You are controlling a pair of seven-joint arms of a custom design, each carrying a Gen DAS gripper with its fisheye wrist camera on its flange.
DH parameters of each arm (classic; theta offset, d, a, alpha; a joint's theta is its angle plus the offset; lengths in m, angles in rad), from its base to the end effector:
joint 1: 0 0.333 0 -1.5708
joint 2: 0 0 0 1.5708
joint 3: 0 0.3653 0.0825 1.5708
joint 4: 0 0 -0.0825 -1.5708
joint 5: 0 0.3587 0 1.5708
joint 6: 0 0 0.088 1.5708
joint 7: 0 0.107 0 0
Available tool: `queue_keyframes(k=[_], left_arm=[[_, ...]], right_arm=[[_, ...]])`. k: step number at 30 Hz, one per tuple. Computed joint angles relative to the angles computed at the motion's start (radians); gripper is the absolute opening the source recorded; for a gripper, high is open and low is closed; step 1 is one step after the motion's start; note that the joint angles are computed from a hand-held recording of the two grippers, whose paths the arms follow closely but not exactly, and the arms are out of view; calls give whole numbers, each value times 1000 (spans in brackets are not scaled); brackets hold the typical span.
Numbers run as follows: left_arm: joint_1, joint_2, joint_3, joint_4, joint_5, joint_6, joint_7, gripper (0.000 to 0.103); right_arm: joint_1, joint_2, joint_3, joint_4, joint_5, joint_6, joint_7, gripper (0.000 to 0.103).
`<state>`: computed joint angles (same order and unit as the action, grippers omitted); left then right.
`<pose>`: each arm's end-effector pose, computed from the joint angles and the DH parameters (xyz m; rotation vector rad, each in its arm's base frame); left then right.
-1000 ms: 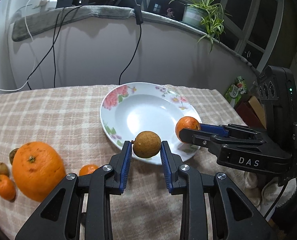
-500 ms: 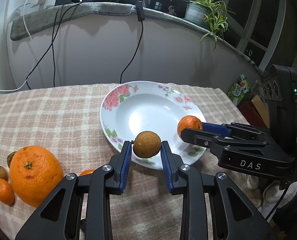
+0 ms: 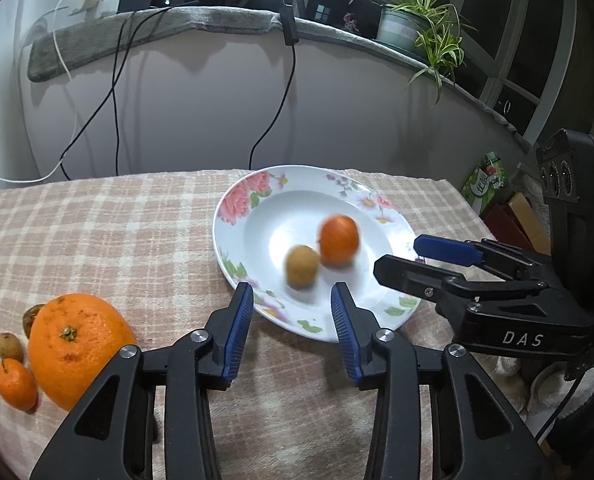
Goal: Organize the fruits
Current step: 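Withdraw both grippers from the plate toward the remaining fruits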
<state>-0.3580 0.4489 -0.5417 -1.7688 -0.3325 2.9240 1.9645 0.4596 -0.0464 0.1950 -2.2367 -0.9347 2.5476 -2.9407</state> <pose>0.4978 -0.4885 0.4806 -0.9912 2.6677 -1.2441 0.4072 0.3274 0.4863 -1.3775 2.1025 -0.6038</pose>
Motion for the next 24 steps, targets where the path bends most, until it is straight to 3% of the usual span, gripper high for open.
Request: queue_keyframes(k=[5, 7, 9, 24], left_arm=[[8, -10, -7, -13, -3, 15, 5, 41], [9, -13, -9, -18, -4, 22, 5, 49], [16, -17, -16, -23, -7, 29, 9, 49], [99, -78, -97, -104, -102, 78, 83, 49]], right_arm=[[1, -7, 3, -2, -1, -6, 5, 74], [2, -10, 5, -2, -4, -11, 8, 77], [4, -13, 10, 1, -12, -22, 14, 82], [28, -19, 32, 35, -7, -84, 13, 83]])
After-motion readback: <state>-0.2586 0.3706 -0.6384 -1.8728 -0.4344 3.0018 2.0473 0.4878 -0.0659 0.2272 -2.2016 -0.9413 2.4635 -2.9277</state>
